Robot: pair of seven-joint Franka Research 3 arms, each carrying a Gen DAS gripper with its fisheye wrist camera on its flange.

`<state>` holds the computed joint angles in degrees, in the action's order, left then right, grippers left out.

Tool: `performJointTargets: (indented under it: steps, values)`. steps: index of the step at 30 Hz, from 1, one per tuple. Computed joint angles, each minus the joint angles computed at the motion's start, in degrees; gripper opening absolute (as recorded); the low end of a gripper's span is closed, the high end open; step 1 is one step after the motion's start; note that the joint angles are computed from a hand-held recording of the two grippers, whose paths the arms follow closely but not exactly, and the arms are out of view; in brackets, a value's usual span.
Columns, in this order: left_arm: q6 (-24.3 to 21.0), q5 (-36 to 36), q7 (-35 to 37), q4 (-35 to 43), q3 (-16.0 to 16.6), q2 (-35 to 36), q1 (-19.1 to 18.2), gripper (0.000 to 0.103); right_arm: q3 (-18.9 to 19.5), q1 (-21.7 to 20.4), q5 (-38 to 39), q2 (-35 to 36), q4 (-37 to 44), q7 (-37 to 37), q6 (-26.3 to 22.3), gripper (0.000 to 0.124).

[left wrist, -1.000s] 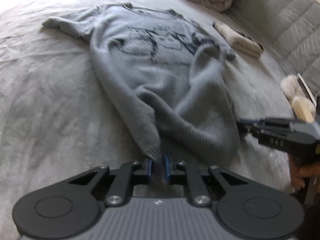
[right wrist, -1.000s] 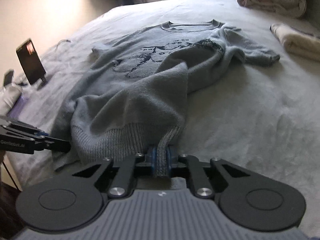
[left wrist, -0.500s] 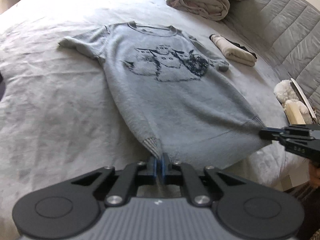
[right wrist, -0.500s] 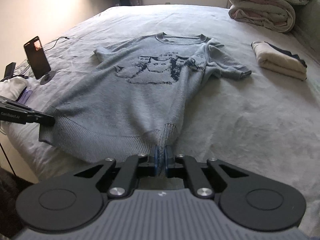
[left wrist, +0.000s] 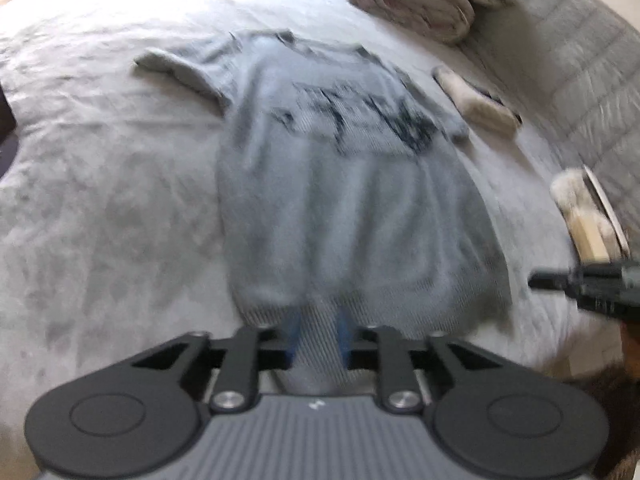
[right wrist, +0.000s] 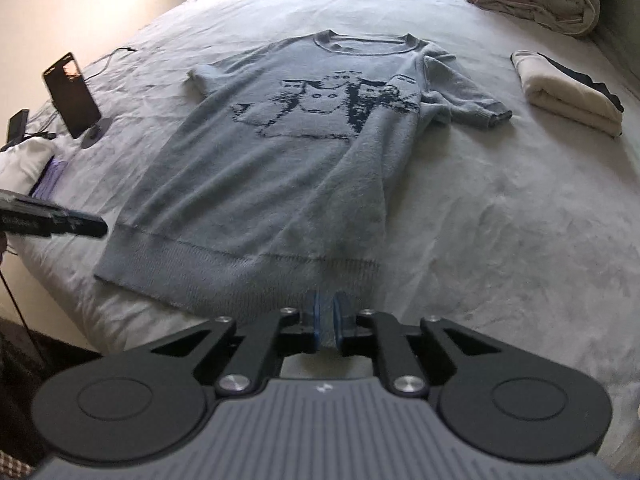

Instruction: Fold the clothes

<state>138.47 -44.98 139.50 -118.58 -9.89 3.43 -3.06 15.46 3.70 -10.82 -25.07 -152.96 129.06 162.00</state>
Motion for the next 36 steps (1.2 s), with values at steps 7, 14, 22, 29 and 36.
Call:
performJointTargets:
  steps: [7, 14, 22, 29, 36]
  values:
    - [8.3, -12.4, -1.6, 6.4, -2.3, 6.9, 1.5, 0.032, -0.7, -1.6, -2.6, 8.6, 7.6, 1.6, 0.0, 0.014]
    - [23.0, -6.0, -17.2, 12.8, -3.4, 14.8, -0.2, 0.037, -4.6, 2.3, -6.1, 22.0, 20.8, 1.1, 1.3, 0.015]
    - [23.9, 3.8, -32.5, 20.9, -4.2, 22.7, 1.3, 0.036, -7.6, 6.8, 3.6, 37.4, 37.9, -11.4, 4.0, 0.015]
    - [23.8, 8.5, -37.5, 24.7, -7.8, 26.3, 5.6, 0.036, -4.0, 5.1, 15.7, 50.4, 53.7, -25.4, 5.5, 0.019]
    - [22.8, 10.7, -39.9, 27.5, -13.7, 29.6, 11.0, 0.047, -4.3, 7.1, 20.0, 62.6, 70.9, -34.3, 3.9, 0.032]
